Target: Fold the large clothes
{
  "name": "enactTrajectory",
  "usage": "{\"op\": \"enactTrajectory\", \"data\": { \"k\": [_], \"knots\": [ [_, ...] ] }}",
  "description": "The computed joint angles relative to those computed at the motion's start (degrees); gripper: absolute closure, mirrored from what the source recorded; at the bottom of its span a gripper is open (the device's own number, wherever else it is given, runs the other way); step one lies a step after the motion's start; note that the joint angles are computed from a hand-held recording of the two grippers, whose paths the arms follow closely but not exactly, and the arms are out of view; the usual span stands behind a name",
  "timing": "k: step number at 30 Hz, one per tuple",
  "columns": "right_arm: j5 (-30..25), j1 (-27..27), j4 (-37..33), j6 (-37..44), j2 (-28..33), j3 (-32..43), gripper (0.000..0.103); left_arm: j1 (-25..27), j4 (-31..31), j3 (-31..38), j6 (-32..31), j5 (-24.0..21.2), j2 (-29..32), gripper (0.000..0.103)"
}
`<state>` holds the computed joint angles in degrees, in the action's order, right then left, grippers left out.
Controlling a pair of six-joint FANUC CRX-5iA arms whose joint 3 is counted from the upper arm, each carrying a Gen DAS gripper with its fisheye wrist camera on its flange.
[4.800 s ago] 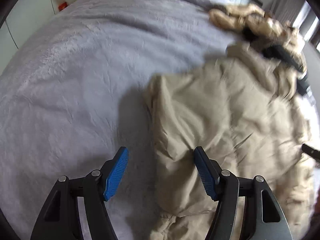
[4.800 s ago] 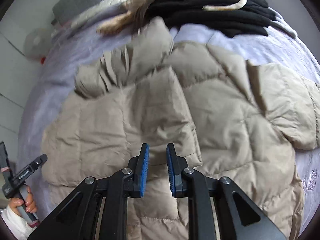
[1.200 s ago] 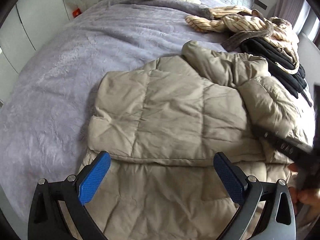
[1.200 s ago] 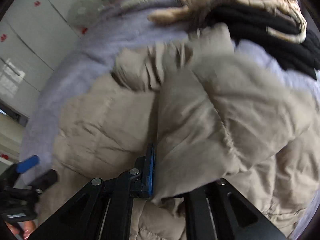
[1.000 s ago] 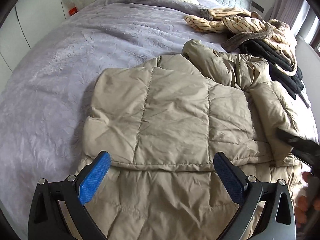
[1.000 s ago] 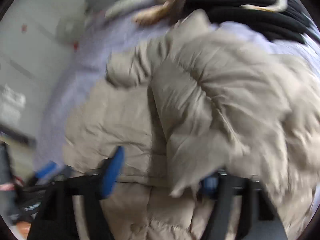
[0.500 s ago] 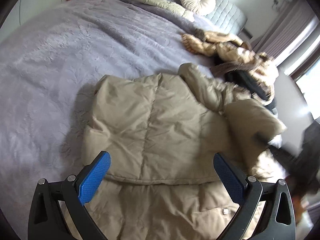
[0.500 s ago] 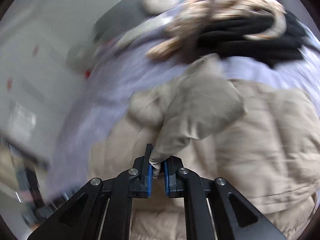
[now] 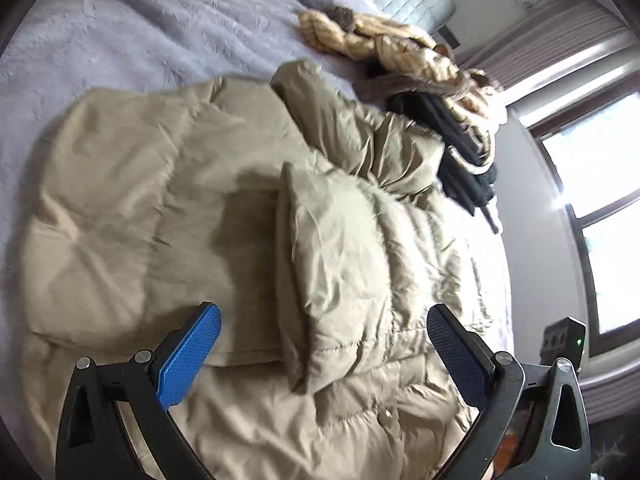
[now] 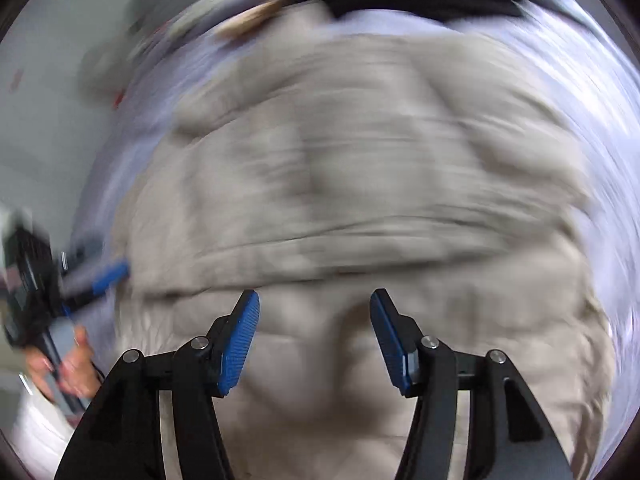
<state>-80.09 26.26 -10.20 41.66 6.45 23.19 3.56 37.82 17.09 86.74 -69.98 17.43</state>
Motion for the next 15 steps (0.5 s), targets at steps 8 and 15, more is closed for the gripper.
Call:
{"op": "enactTrajectory", "data": {
  "k": [8, 15],
  "knots": [
    [9.82, -10.74, -4.58, -5.63, -3.55, -5.99, 0.099, -2.88, -6.67, 9.93, 2.87, -3.01, 5.46, 0.088],
    [9.89, -7.95, -3.52, -4.27, 2.03, -3.23, 0.099, -2.48, -15.41, 14.54, 6.22, -5.51, 7.14, 0.088]
  ]
}}
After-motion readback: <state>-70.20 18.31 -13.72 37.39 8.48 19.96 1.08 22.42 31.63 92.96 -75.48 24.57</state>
